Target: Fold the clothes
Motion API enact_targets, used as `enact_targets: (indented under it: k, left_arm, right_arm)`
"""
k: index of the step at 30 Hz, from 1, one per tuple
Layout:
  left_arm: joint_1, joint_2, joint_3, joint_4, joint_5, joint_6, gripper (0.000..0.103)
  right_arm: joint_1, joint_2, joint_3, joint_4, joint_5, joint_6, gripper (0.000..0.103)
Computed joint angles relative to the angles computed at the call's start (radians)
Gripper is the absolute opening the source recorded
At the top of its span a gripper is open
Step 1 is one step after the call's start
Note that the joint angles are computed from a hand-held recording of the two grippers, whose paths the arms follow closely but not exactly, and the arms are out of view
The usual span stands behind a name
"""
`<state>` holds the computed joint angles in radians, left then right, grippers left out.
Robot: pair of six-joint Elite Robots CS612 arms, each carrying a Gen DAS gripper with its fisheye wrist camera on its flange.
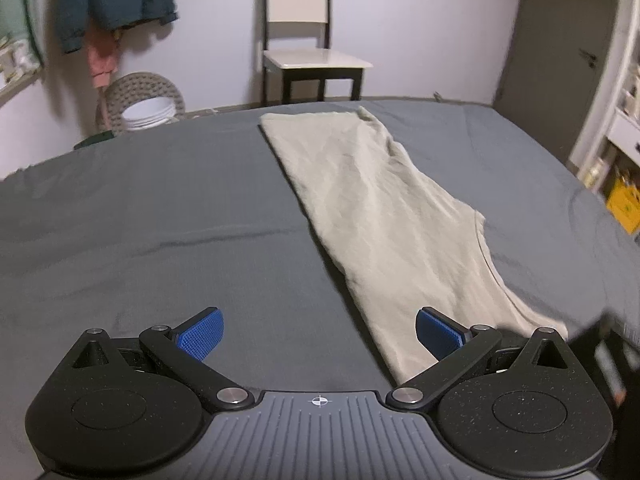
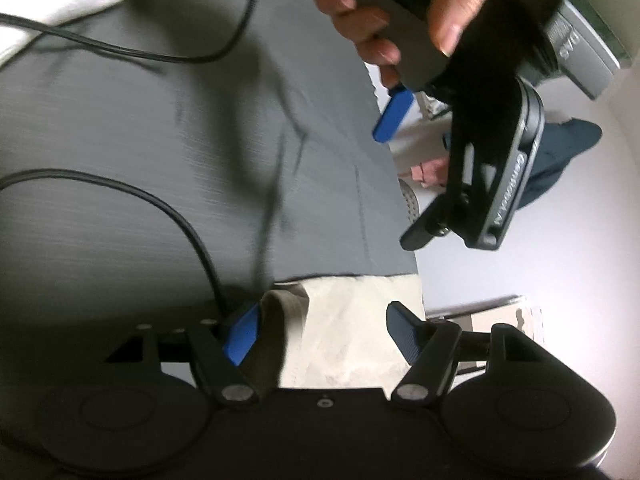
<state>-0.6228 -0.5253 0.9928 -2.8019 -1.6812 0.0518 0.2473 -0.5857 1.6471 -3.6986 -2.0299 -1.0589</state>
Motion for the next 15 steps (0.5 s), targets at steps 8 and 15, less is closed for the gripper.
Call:
enact_targets:
  k: [8, 15]
  left_arm:
    - [-0.004, -0.006, 0.004, 0.005, 0.04, 0.021, 0.103]
    - [-0.002, -0.001, -0.003, 0.01, 0.039, -0.024, 0.103]
  right_arm:
    - [0.005, -0.021, 0.022, 0.038, 0.041, 0.048, 0.077]
    - [0.035, -0.004, -0.03, 0.105, -0.042, 0.177, 0.077]
